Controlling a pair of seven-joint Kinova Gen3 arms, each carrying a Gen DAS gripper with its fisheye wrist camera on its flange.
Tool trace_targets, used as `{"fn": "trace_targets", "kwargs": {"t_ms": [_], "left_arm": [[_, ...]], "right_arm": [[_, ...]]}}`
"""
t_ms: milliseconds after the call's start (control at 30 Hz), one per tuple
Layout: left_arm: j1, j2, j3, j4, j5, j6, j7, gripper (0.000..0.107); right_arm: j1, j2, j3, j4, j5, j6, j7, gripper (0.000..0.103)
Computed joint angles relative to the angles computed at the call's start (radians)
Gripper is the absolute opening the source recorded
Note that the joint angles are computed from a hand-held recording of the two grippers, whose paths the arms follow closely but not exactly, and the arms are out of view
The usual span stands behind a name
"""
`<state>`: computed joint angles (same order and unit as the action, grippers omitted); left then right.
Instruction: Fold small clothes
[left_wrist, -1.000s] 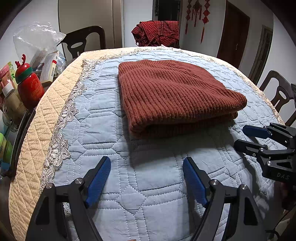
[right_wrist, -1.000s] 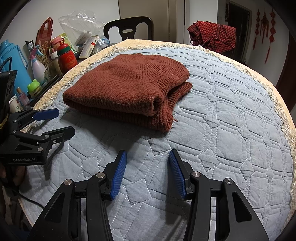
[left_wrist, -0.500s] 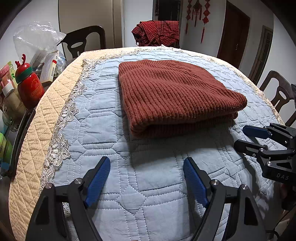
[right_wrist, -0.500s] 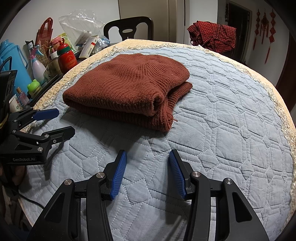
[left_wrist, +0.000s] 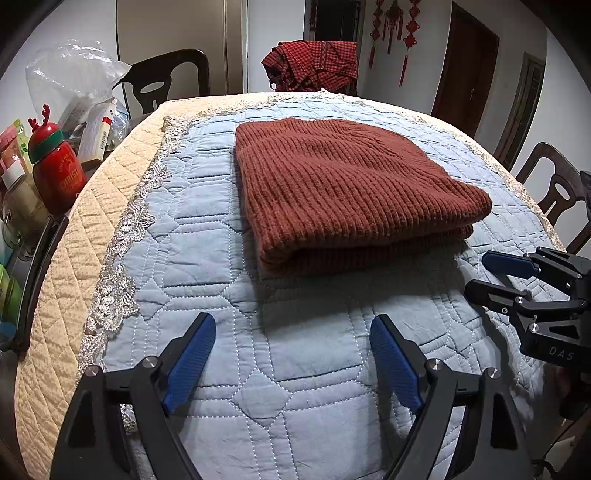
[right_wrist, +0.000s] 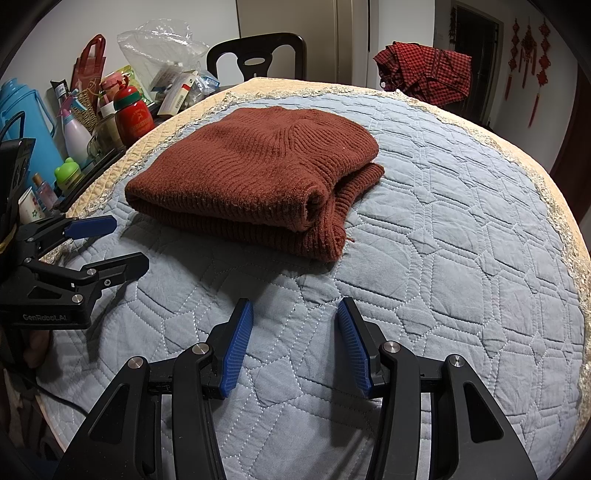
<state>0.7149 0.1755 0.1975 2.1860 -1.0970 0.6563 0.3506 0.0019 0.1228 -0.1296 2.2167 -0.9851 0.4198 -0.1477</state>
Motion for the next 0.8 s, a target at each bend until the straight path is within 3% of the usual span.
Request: {"fn": "trace_targets", "kwargs": {"t_ms": [200, 800], "left_arm": [[-0.004, 0.009, -0.001, -0.018, 0.040, 0.017, -0.045, 0.094], [-0.003, 0.009, -0.010, -0.024, 0.060, 0.013, -0.082, 0.097]], "right_arm": [[-0.001, 0.000, 0.000, 0.000, 0.000, -0.001, -0.001, 0.049], [-0.003, 0.000, 0.000, 0.001, -0.001, -0.003, -0.001, 0.049]]}}
